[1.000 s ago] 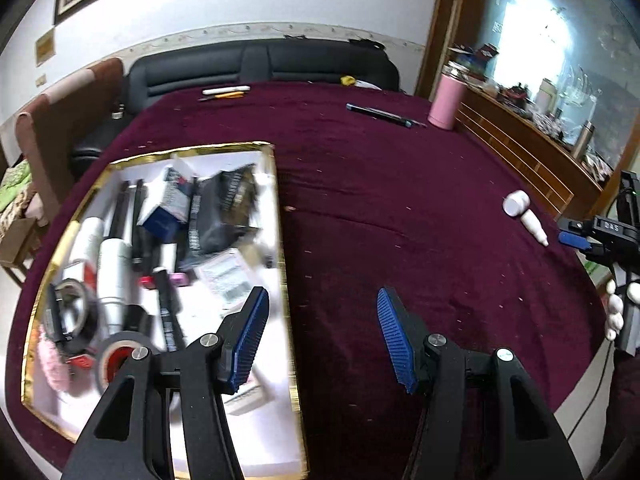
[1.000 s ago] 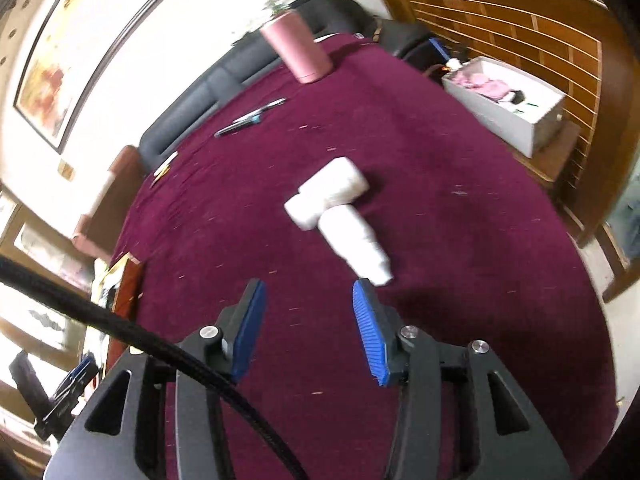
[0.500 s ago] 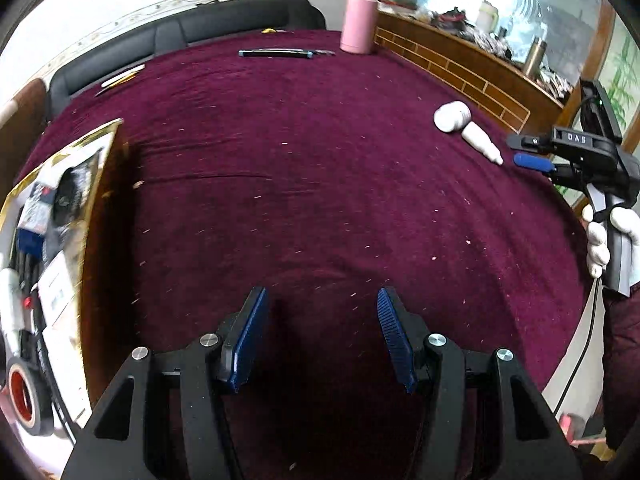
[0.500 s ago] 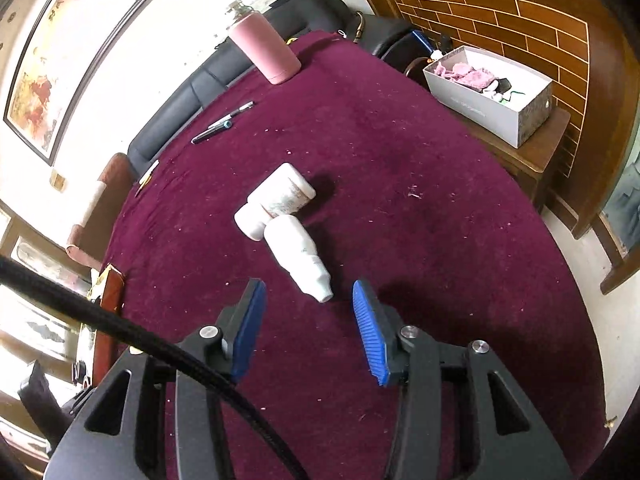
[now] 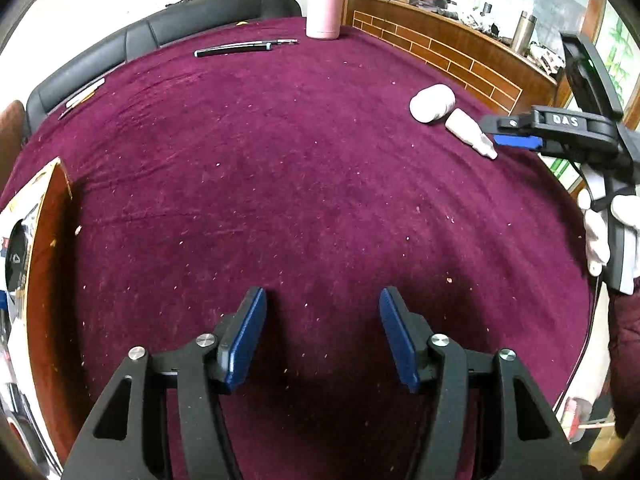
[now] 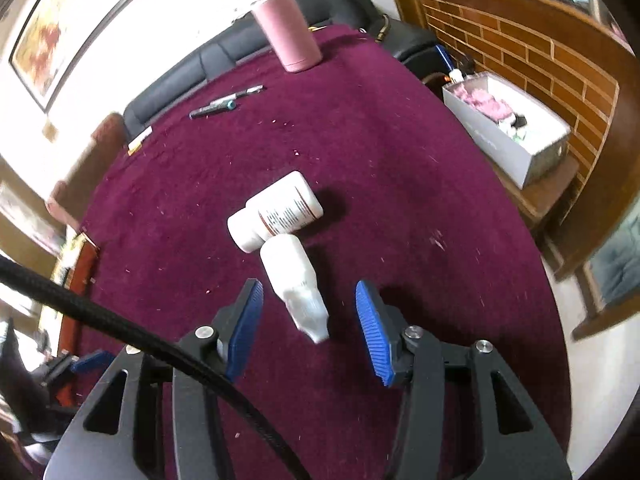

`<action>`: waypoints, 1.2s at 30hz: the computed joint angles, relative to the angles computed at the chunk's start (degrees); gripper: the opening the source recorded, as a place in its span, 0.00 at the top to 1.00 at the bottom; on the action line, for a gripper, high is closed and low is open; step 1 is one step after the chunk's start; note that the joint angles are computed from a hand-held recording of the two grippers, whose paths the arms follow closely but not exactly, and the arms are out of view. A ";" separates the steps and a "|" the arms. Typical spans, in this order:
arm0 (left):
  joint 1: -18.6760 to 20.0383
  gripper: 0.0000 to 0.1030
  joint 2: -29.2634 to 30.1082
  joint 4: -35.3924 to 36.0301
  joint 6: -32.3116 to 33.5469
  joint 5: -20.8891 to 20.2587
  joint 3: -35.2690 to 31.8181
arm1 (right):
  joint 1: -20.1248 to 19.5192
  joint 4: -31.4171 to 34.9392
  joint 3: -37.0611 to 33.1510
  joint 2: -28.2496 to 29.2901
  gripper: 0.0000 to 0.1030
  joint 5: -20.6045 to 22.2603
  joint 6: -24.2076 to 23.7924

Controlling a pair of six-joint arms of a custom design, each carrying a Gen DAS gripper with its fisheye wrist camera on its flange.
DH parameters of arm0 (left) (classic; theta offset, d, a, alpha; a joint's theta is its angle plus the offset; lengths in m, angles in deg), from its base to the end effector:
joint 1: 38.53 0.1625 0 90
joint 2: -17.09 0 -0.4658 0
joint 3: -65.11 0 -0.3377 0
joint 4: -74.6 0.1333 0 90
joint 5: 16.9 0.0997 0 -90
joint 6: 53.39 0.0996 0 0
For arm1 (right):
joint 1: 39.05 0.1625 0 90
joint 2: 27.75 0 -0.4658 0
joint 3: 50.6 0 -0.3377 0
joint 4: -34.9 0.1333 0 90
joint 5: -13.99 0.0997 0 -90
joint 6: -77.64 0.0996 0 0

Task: Organize objects
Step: 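Grasp the white dropper bottle with the right gripper, then grasp the white pill bottle with the left gripper while the right holds the dropper bottle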

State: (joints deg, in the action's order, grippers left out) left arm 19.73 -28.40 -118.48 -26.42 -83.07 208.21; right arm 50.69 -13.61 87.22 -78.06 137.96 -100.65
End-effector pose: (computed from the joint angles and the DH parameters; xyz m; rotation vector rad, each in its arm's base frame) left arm -0.0574 -0.4228 0.0788 1.3124 2.3895 -0.1540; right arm 0.0762 -0.3139 0.0541 -0.3811 -2.3339 1.1251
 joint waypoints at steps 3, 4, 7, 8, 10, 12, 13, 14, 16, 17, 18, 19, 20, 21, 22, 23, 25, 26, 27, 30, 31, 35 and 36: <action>-0.06 0.43 0.68 -0.93 0.12 0.21 -0.10 | 0.19 2.99 -2.60 1.03 0.54 0.57 -1.05; 0.00 0.41 0.95 -1.51 0.43 0.12 0.02 | 0.37 3.52 -3.32 1.56 0.54 0.88 -1.49; -0.66 0.20 2.99 -5.38 2.67 0.25 1.56 | 2.22 4.27 -5.89 3.81 0.54 5.18 -2.74; -1.47 0.09 4.37 -7.58 3.93 1.34 2.50 | 2.89 4.36 -6.45 4.37 0.54 6.42 -2.99; -1.72 0.01 4.26 -5.19 1.90 2.43 1.72 | 3.37 3.97 -6.84 4.92 0.54 7.29 -3.36; -1.60 0.01 3.78 -3.71 2.14 2.19 1.17 | 3.92 4.35 -7.44 5.43 0.56 8.83 -3.83; -1.58 0.01 3.65 -3.47 2.13 2.16 1.10 | 4.40 4.94 -8.02 5.81 0.63 10.16 -3.74; -1.61 0.01 3.67 -3.49 2.17 2.18 1.13 | 5.12 5.65 -8.85 6.38 0.67 12.31 -3.48; -1.67 0.01 3.35 -2.18 2.15 2.37 0.78 | 6.02 6.69 -9.63 7.05 0.75 15.10 -3.25; -1.79 0.02 2.82 0.12 1.77 2.57 0.13 | 5.98 6.84 -9.48 6.96 0.75 15.17 -3.22; -1.99 0.02 2.22 3.01 1.18 2.79 -0.69 | 5.71 6.70 -8.67 6.48 0.75 14.48 -3.07; -1.96 0.02 1.29 6.84 0.35 2.26 -1.92 | 5.55 6.89 -8.43 6.18 0.75 14.11 -2.90; -1.37 0.02 -0.19 11.48 -0.53 -0.24 -3.63 | 5.33 6.72 -7.73 5.77 0.75 13.78 -2.65; -0.94 0.02 -1.18 14.47 -1.36 -2.68 -5.04 | 4.92 6.01 -6.47 5.15 0.75 13.31 -2.53; -1.21 0.02 -1.51 15.28 -1.98 -3.91 -6.08 | 4.71 5.92 -6.08 4.83 0.75 13.02 -2.35; -1.91 0.02 -1.10 14.36 -1.94 -3.70 -6.51 | 3.94 5.01 -4.63 4.05 0.75 12.04 -2.11; -3.94 0.02 0.55 11.06 -1.02 -2.55 -7.06 | 2.54 3.25 -2.22 2.65 0.75 9.66 -2.24; -5.36 0.02 2.06 8.86 -0.05 -1.77 -7.47 | 2.07 2.97 -1.95 2.35 0.75 8.82 -2.43; -6.45 0.02 3.63 6.85 1.16 -1.11 -7.95 | 1.36 1.61 -0.83 1.96 0.75 7.48 -2.80; -10.21 0.02 10.15 -0.88 7.10 0.30 -9.43 | 0.79 -1.38 0.41 2.08 0.75 6.11 -3.87; -10.88 0.02 12.02 -2.53 9.07 0.72 -10.36 | 0.73 -1.90 0.54 2.17 0.75 6.00 -4.07; -12.99 0.02 19.23 -8.38 16.36 1.75 -14.60 | -0.86 -3.86 2.05 1.40 0.75 3.15 -4.46; -13.15 0.02 20.27 -9.08 17.24 1.67 -15.36 | -1.35 -4.36 2.46 1.13 0.75 2.23 -4.53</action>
State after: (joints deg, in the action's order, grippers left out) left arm 6.57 -8.14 -127.56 -9.17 -81.41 192.86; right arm 49.34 -17.97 89.68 -76.93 140.20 -105.18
